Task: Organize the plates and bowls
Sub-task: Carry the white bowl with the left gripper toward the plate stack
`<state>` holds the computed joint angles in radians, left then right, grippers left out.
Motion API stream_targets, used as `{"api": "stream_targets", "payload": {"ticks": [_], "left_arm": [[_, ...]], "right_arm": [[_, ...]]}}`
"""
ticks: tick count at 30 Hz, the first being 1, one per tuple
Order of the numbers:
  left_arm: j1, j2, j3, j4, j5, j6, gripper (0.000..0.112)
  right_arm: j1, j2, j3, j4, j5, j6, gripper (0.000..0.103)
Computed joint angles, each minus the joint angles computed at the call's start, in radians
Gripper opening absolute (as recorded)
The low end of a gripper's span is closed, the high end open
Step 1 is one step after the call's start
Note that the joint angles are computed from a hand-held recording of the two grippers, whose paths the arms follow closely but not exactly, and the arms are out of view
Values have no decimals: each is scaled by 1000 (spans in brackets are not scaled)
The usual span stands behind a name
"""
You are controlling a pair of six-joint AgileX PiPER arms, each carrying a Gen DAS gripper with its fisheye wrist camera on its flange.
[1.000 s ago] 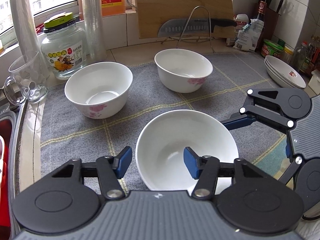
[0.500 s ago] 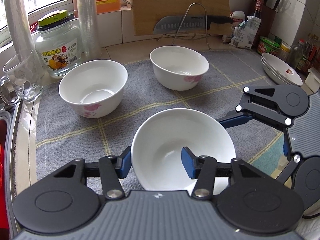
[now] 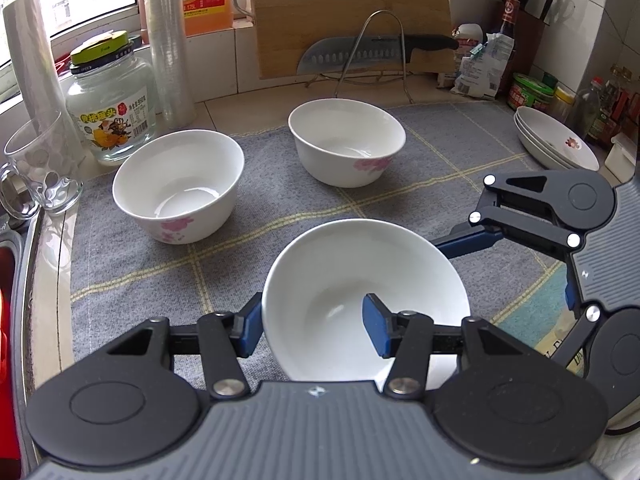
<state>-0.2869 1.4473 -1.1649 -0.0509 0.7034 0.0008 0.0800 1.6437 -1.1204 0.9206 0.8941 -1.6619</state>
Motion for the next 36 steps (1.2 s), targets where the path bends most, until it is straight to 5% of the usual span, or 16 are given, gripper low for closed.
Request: {"api": "stream_targets", "payload": {"ticks": [18, 36], "left_arm": [[-125, 71, -131, 53, 38, -77, 51], [-280, 273, -358, 42, 55, -88, 51]], "right_arm": [[-134, -39, -7, -33, 89, 14, 87], [-385, -36, -25, -64, 168, -40, 87]]}}
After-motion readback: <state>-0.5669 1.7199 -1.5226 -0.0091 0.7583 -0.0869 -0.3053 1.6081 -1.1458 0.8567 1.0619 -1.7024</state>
